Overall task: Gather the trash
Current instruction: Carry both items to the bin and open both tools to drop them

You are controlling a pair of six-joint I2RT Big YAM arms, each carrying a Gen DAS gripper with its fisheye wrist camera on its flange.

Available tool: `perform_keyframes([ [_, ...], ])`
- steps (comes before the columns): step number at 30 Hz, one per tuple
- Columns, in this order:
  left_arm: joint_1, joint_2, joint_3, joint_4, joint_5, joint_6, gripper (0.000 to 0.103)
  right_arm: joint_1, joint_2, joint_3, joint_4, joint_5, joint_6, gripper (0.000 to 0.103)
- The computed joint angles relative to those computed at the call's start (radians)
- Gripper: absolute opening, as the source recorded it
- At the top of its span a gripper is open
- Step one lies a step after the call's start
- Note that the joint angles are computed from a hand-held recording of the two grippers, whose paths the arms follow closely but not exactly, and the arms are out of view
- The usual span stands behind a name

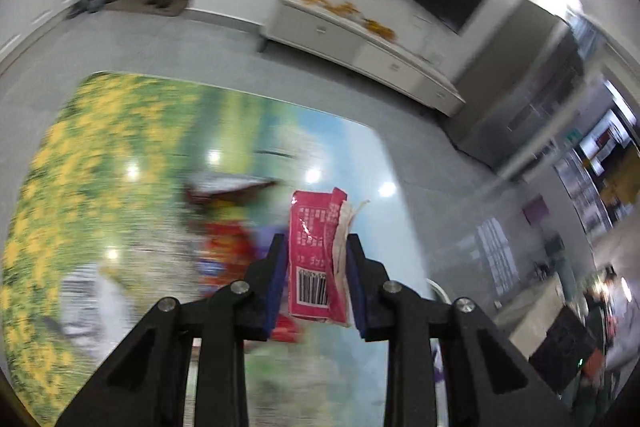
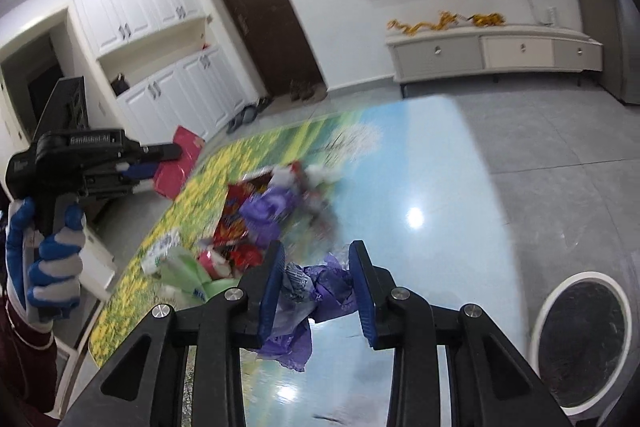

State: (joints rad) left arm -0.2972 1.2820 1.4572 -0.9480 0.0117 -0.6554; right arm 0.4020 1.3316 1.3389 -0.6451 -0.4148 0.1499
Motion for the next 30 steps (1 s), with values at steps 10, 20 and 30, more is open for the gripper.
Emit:
perform_keyframes([
  [10, -0.238, 0.423, 0.448, -0.081, 0.107, 0.110, 0.027, -0.295, -0.070, -0.051, 0.012, 0.111, -0.031, 0.032],
  [20, -0.331, 0.849, 0.950, -0.284, 0.184, 0.139, 0.030, -0.440, 0.028, -0.081, 0.004, 0.186, -0.056, 0.032],
  [30, -0.356, 1.055, 1.202, -0.364, 0.263, 0.132, 0.055, -0.501, 0.139, -0.066, -0.023, 0.198, -0.059, 0.039],
])
